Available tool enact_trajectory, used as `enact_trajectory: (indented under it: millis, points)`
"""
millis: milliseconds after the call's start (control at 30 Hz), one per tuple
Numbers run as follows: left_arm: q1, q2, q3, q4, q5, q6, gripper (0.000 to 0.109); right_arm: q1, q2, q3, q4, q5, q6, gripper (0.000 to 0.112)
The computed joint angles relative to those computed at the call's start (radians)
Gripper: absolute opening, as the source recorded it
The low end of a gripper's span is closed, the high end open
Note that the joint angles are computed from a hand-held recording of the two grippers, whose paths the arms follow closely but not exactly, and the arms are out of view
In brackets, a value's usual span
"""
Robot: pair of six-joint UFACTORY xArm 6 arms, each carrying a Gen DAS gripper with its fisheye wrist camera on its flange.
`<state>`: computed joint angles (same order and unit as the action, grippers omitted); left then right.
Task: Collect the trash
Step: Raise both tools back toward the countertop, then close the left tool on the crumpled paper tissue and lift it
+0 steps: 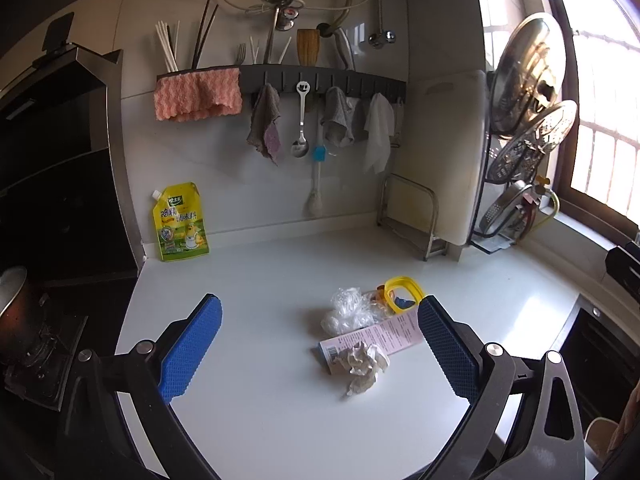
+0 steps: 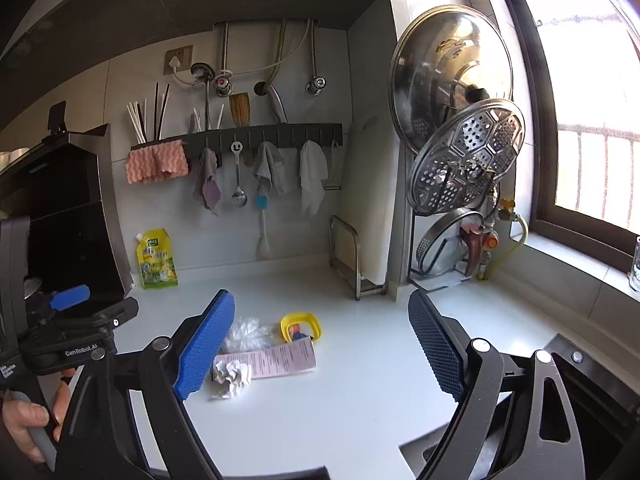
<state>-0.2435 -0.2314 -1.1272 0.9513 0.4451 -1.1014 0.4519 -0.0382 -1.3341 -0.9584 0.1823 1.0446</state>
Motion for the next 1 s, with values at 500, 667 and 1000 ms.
enact_trajectory:
  millis: [500, 667, 1000]
  points:
    - [-0.01, 0.311, -0.094, -0.156, 0.035, 0.055, 0.097, -0.043, 0.373, -0.176, 0.504, -0.026, -0.385, 0.085]
    - [-0.024, 0.397, -0.174, -0.164, 0.072, 0.067, 0.097, -0.057, 0.413, -0.185, 0.623, -0.028, -0.475, 0.085]
    - [-0.025, 0.506, -0.282, -0.236, 0.103, 0.137, 0.065, -0.057, 0.429, -0.183, 0.794, -0.013, -0.608, 0.085]
